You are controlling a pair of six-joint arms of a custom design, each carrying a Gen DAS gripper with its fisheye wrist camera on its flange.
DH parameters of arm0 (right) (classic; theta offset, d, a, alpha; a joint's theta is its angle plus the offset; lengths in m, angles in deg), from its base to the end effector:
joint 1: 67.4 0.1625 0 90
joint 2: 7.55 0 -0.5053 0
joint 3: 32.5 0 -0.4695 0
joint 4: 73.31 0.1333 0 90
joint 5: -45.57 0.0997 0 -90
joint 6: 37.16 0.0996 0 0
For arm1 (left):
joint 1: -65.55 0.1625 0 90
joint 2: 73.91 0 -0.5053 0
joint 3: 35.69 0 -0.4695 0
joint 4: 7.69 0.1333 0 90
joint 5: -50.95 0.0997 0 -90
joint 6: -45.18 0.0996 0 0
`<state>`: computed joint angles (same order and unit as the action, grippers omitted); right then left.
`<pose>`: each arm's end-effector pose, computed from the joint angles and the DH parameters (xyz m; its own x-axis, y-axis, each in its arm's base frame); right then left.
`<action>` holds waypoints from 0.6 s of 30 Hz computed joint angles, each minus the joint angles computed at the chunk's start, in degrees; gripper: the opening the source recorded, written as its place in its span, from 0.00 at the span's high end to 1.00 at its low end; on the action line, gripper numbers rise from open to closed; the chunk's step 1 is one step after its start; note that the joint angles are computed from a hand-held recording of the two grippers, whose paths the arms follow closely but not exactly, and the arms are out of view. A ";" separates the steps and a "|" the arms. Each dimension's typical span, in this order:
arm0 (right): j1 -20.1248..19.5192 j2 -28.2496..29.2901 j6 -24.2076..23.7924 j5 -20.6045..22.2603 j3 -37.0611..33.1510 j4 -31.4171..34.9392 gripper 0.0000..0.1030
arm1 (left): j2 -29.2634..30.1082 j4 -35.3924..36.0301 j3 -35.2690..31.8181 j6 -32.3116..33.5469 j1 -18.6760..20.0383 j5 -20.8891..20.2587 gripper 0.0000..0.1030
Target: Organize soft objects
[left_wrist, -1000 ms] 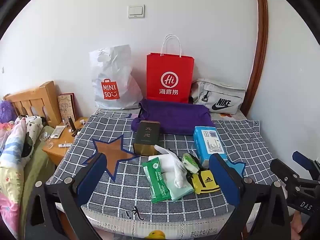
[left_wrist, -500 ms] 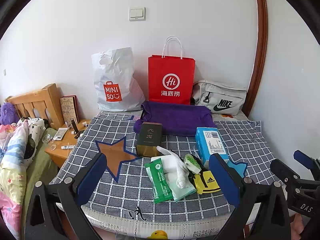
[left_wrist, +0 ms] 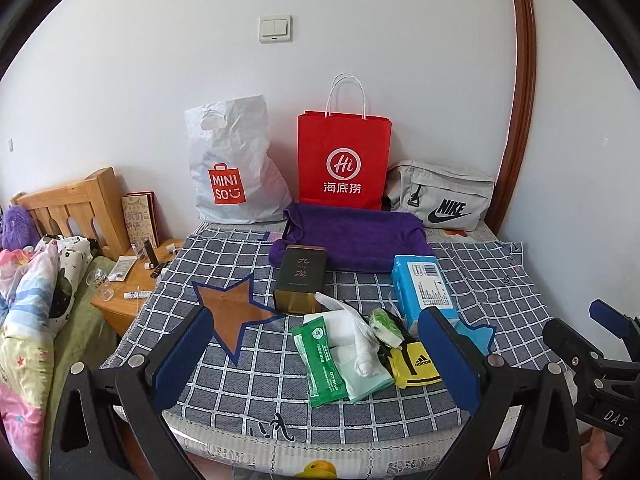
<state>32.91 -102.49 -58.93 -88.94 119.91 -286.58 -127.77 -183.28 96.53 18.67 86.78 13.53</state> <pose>0.1188 -0.2982 0.3319 -0.7306 0.3161 0.6052 -0.3708 0.5605 -0.7405 -0.3885 -0.3788 0.0632 -0.6930 0.3141 -0.6489 0.6877 0.5581 -0.4643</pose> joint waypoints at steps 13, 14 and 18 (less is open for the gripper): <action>0.70 0.09 0.07 -0.39 -0.11 -0.02 0.01 | 0.06 0.05 -0.03 -0.04 -0.03 0.06 0.00; 0.87 0.07 0.11 -0.51 -0.12 0.01 0.01 | 0.08 0.12 -0.04 -0.09 -0.05 0.11 0.00; 1.11 0.13 0.17 -0.69 -0.17 0.10 0.01 | 0.01 0.04 0.06 -0.11 -0.08 0.08 0.00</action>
<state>34.02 -102.36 -58.76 -89.64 119.74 -286.48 -127.76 -183.23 96.58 18.56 86.69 13.62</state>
